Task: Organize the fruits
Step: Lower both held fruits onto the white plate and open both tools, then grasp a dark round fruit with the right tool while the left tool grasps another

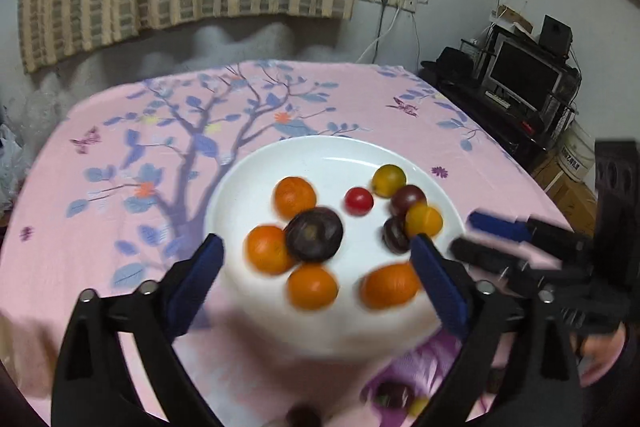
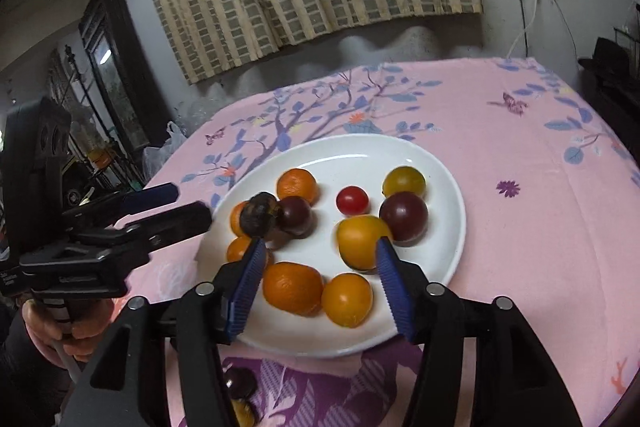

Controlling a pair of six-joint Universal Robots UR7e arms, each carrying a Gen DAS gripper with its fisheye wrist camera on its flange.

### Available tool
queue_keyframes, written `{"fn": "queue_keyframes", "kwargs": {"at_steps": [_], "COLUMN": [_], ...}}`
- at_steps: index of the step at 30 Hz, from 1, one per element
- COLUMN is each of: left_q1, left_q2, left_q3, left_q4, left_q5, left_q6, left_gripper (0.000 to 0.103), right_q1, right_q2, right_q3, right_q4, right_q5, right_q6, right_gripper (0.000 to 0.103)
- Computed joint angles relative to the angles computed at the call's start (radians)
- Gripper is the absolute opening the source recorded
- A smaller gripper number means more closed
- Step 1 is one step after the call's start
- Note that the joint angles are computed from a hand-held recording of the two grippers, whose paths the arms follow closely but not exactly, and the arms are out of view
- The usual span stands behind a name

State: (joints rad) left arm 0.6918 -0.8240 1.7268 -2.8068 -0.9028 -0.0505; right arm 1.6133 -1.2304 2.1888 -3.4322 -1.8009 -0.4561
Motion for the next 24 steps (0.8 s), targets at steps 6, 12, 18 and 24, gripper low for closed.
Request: {"fn": "queue_keyframes", "kwargs": {"at_steps": [6,12,18,24], "left_q1": [-0.039,-0.05,-0.079,-0.081], "left_q2": [-0.167,-0.258,-0.291,-0.309], "left_q3": [0.264,0.406,0.463,0.478], "left_q4": [-0.123,-0.065,-0.103,-0.1], "left_q5": [0.052,0.054,0.057,0.059], "left_q6": [-0.066,-0.164,-0.163,-0.188], "left_gripper": [0.098,0.098,0.098,0.098], "right_q1": [-0.01,-0.004,-0.006,0.025], "right_q2": [-0.074,-0.109,-0.129,-0.084], "right_q3": [0.12,0.243,0.29,0.286], "right_q4": [-0.019,-0.065,-0.057,-0.049], "right_q5": [0.008,-0.066,-0.1,-0.21], "right_q6": [0.01,0.011,0.035,0.019], "right_gripper": [0.065,0.066,0.066,0.066]}}
